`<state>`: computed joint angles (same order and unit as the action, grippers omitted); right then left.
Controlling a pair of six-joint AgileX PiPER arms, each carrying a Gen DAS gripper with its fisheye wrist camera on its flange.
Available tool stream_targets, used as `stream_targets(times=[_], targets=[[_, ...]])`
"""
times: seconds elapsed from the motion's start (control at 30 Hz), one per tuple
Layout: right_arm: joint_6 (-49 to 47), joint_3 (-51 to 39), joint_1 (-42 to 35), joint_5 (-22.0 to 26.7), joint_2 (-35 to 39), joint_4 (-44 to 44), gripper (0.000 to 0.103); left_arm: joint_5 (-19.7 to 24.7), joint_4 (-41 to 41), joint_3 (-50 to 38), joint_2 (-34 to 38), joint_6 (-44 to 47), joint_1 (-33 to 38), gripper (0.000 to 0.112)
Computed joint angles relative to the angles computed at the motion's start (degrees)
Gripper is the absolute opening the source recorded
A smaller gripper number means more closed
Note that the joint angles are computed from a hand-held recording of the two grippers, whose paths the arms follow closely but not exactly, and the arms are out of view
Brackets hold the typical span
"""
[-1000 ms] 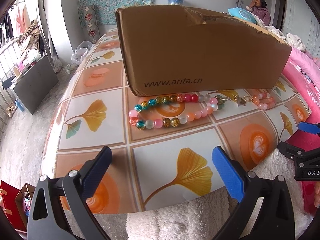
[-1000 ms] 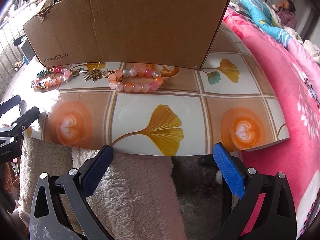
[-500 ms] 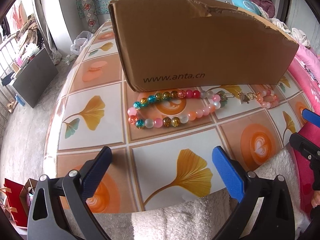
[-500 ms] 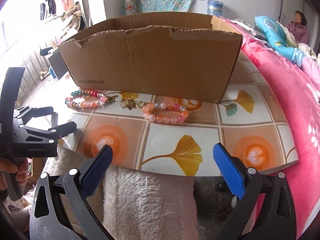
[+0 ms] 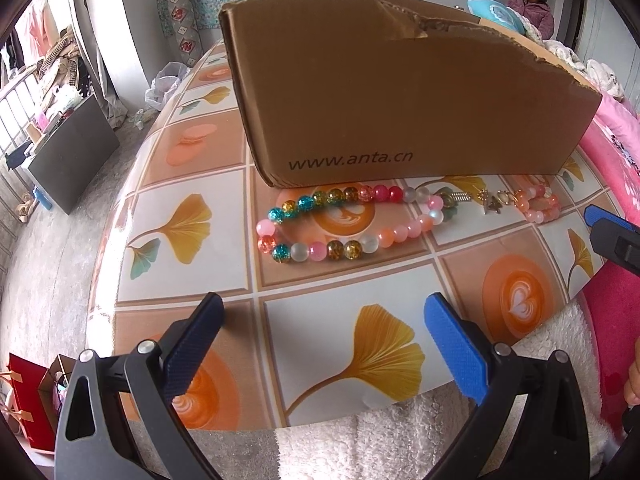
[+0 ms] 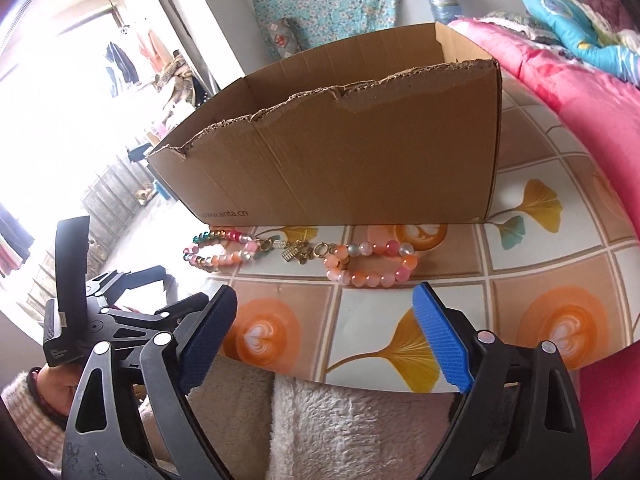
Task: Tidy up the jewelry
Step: 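Move the right tool toward the multicolour beaded bracelet, then close the right tool on the multicolour beaded bracelet and lift it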
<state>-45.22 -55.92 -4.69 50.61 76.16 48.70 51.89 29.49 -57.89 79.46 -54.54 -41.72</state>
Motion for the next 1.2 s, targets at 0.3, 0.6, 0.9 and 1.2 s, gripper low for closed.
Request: stream_targets(times=[0.3, 0.6, 0.9, 1.2], targets=[[-5.01, 0.50, -0.03, 3.01, 1.38, 9.02, 0.052, -2.67, 4.99, 2.27, -5.57, -5.55, -0.20, 0.093], [-0.06, -1.22, 7.50, -1.53, 2.95, 5.76, 0.044, -4.36, 1.39, -0.37, -2.35, 1.14, 7.74, 0.061], [4.49, -2.53, 10.02, -4.21, 2.88, -0.05, 0.044, -0.76, 6.25, 1.72, -1.60, 0.43, 2.75, 0.060], [7.30, -3.39, 15.30, -6.19, 2.85, -2.70, 0.042, -2.06, 3.90, 6.60, -8.31, 3.23, 3.43, 0.060]])
